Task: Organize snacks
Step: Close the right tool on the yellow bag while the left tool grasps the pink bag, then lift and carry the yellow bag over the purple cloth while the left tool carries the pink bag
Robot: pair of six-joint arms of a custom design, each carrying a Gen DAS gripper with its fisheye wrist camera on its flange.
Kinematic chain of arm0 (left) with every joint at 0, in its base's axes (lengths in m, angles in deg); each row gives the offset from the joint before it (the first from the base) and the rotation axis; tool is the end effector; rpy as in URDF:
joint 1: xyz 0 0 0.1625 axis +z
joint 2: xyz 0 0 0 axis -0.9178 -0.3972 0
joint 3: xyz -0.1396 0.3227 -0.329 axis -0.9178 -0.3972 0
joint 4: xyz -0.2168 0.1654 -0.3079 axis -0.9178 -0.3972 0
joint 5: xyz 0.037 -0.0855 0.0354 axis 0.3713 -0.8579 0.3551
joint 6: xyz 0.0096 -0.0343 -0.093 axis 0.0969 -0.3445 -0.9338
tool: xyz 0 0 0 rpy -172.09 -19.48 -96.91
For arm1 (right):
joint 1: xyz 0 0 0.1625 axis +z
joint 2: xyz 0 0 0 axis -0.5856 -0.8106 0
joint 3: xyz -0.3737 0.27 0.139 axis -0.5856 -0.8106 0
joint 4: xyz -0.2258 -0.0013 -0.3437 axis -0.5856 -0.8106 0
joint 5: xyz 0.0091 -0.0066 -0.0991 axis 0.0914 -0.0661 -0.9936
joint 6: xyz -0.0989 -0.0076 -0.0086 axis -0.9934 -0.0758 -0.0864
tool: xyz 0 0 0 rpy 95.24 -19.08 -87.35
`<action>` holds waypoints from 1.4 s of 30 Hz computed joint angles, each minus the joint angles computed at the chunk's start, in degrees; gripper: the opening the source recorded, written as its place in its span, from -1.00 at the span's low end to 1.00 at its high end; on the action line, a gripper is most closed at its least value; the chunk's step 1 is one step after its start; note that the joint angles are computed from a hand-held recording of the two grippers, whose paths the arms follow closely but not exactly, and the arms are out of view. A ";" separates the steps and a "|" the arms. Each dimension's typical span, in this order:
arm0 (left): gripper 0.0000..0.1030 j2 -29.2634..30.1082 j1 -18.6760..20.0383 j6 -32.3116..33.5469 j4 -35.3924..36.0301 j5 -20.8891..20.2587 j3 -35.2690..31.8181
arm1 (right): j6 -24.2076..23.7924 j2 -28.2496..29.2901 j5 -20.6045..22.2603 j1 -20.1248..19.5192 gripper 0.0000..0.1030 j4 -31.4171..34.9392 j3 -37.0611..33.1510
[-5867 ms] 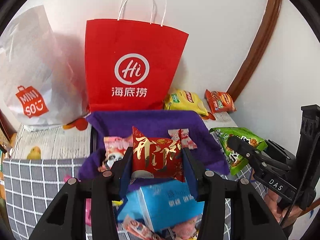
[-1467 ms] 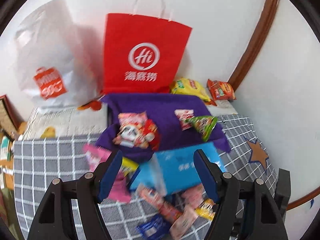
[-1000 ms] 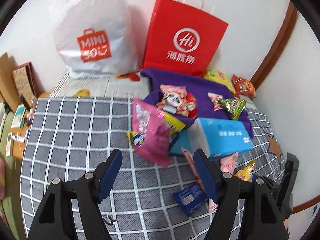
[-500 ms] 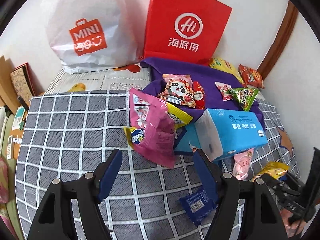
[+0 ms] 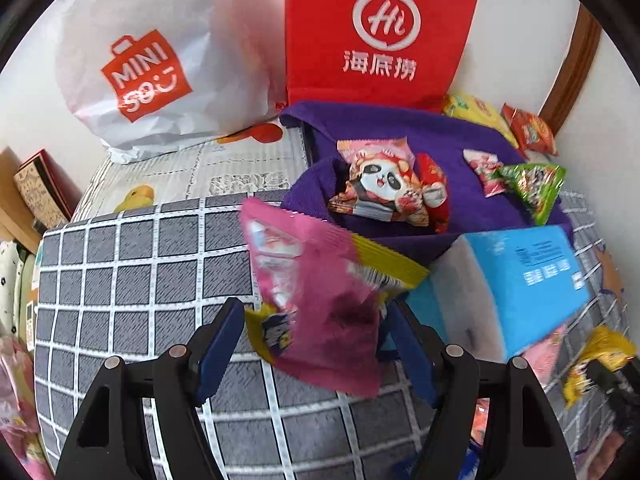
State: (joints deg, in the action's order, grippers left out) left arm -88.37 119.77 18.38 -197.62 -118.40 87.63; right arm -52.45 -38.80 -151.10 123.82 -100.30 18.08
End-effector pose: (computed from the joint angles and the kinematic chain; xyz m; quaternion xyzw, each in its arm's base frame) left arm -0.2316 -0.6737 0.1440 -0.0377 0.8700 -0.3015 0.3882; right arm 0.0894 -0.6992 0.2553 0.2765 -0.9326 0.1671 0.1607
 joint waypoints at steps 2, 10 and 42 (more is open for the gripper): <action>0.40 0.74 0.50 0.63 1.27 0.26 -0.90 | 0.34 0.04 0.01 0.03 0.02 0.14 -0.30; 0.34 1.57 1.07 4.41 -1.31 0.16 -1.06 | 0.90 0.71 -0.14 0.19 0.00 0.45 -1.10; 0.24 -4.10 -10.76 2.42 -13.22 -2.34 11.43 | 1.36 -6.82 1.58 1.77 -0.04 -2.78 5.41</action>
